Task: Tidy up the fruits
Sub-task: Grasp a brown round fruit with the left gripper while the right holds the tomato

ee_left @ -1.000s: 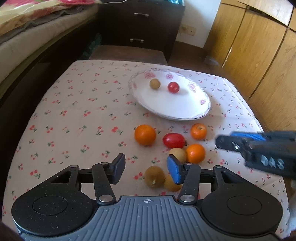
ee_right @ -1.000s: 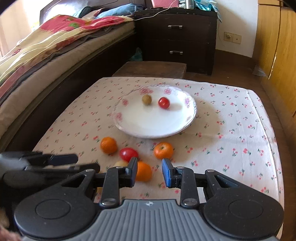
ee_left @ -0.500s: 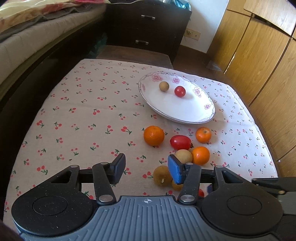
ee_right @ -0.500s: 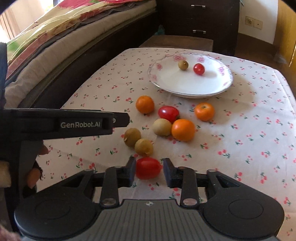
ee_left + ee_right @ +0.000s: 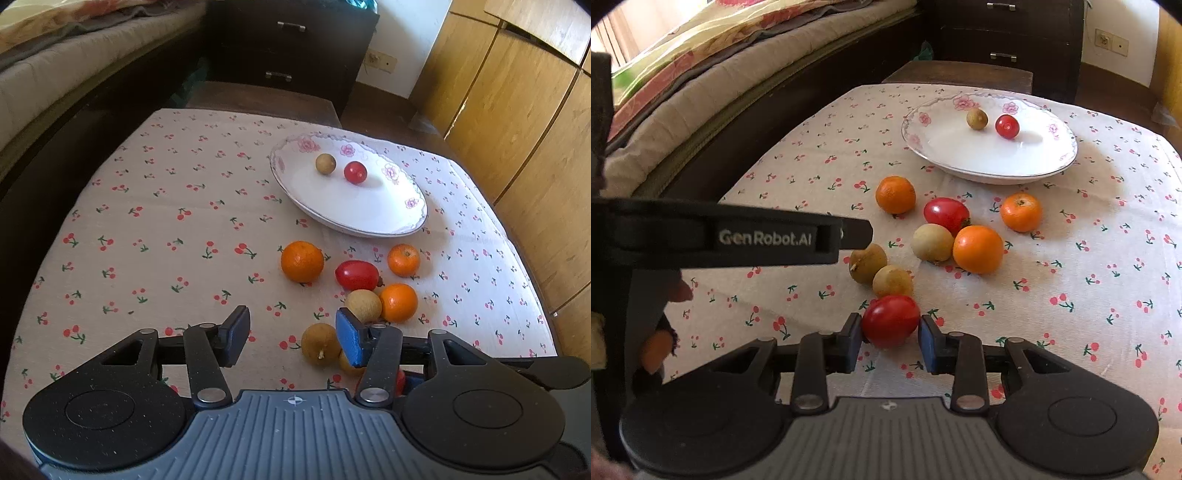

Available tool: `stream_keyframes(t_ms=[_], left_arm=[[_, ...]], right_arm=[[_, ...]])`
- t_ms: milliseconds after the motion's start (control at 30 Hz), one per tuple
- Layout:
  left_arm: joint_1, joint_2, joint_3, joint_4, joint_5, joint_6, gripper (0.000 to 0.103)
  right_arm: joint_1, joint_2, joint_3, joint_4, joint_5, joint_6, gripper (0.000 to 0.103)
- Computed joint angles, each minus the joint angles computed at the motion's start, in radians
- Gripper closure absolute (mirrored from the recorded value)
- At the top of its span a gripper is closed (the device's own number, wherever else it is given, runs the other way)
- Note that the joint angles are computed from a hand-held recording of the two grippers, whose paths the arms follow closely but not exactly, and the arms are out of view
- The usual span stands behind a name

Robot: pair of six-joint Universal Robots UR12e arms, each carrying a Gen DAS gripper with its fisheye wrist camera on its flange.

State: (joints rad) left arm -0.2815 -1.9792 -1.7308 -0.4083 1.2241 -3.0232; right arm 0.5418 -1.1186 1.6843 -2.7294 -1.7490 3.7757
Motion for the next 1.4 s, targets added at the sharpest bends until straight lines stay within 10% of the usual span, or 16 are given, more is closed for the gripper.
stream_keyframes(t_ms=[1400], left_arm=[[-0.058,-0.038,0.049,-0.08,0.027,-0.026,0.071]], right_arm=[[-0.014,-0.074,0.089,0.017,-0.044,0.103,0.069]])
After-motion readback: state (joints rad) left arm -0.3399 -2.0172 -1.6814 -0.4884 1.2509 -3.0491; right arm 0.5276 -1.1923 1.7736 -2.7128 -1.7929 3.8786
